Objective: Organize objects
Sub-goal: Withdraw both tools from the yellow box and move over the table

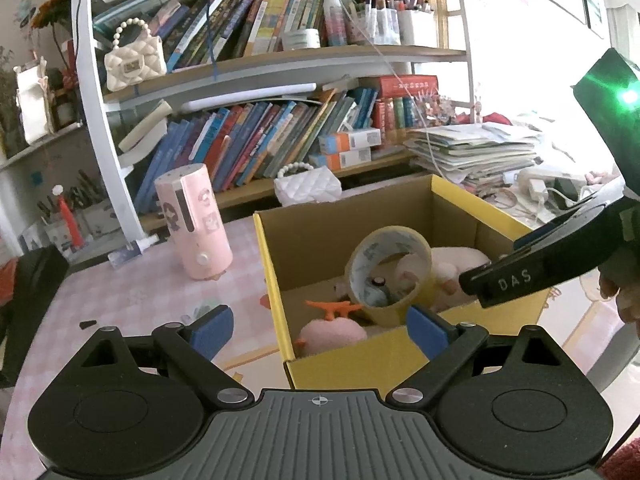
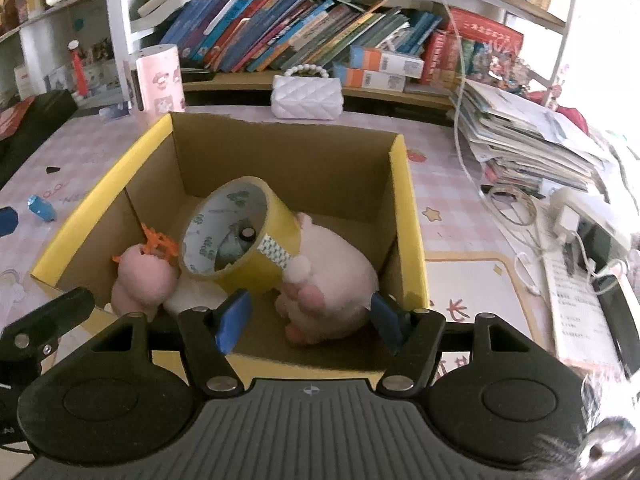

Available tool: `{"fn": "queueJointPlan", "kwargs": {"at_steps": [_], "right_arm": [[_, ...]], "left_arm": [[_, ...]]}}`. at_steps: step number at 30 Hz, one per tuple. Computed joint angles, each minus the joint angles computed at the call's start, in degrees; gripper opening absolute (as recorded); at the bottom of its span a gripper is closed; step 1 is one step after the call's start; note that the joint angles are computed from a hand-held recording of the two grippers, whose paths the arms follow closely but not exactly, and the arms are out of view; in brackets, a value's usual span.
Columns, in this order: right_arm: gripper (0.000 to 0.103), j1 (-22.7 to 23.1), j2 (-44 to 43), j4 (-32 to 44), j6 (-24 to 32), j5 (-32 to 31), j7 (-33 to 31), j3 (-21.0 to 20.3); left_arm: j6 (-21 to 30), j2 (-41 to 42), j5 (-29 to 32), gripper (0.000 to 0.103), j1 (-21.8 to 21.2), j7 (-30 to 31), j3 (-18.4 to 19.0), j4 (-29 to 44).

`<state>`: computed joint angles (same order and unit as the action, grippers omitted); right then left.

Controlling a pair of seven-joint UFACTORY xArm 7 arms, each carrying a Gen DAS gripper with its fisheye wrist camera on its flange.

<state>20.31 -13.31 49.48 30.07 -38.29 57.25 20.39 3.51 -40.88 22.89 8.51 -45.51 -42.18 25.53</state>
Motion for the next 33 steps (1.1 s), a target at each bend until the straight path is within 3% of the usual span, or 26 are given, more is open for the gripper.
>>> {"fn": "queueJointPlan", "kwargs": {"at_steps": [15,22,33], "right_arm": [[0.065,-0.87,-7.99,-3.03,5.47,-2.41,9.88,5.23],[0.066,1.25,-10.36,-5.04,9.3,2.5,11.08,7.05],[0.066,5.67,-9.84,-5.31,12.71,7.16,14.28,10.17]], "left_arm": [[2.21,-8.27,-2.0,0.095,-7.06,-0.05,5.69,-5.52],[4.13,-10.88,-2.95,0.095,-12.61,2.71,9.97,-8.09],[11.99,-16.23,-6.11,0.095,-23.44,7.83,17.13,-12.57]]}}
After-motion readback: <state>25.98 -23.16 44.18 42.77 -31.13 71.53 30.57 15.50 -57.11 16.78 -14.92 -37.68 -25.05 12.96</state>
